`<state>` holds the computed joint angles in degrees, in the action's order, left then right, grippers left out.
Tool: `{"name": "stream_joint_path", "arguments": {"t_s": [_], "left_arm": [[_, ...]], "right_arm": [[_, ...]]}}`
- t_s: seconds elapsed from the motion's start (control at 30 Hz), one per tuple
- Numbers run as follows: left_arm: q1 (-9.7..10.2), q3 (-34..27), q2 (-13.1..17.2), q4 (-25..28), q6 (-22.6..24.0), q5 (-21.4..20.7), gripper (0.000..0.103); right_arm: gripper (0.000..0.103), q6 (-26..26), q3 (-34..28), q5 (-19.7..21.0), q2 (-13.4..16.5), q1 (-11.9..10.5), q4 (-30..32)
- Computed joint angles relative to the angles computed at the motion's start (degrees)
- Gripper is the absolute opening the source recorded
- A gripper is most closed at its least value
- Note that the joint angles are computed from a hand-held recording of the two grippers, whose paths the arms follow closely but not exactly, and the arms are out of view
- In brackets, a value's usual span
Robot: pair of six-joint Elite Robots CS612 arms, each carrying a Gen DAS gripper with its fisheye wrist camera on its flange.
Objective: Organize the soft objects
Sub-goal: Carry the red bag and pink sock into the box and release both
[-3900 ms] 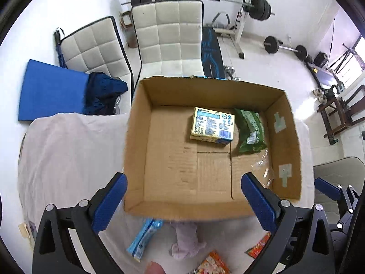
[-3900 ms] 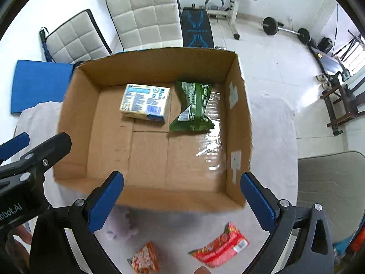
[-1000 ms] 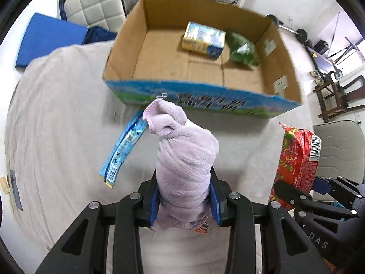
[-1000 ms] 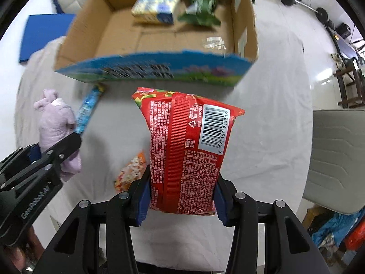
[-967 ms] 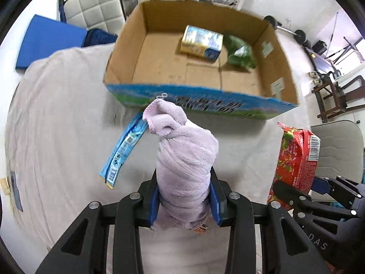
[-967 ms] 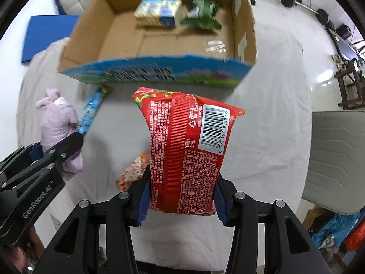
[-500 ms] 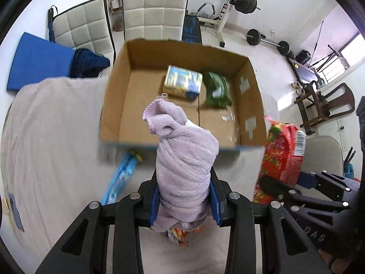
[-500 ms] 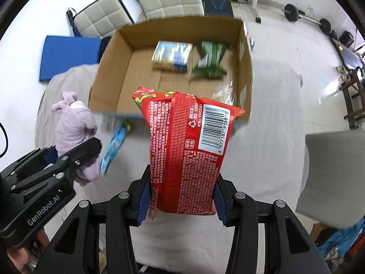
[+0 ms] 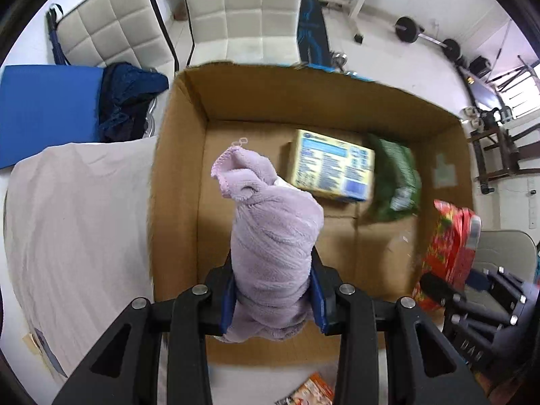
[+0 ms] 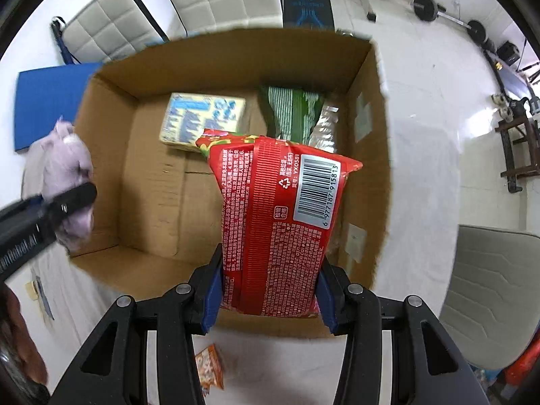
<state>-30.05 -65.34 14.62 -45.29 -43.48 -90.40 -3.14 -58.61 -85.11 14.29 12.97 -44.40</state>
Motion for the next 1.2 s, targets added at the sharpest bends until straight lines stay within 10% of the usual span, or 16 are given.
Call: {"name": "stream_joint_path", "arguments": {"t_s": [0.73, 1.2], "left_arm": [[3.72, 13.09, -2.26, -3.51, 2.03, -3.19, 0.042], [2.61, 6.47, -1.45, -3.48, -0.16, -0.28, 0.055]], "right_arm": [[0.051, -0.05, 5.9, -3.21, 1.52, 1.75, 1.18], [0.082, 2.08, 4.3, -1.19, 0.28, 1.07, 0.75]]}}
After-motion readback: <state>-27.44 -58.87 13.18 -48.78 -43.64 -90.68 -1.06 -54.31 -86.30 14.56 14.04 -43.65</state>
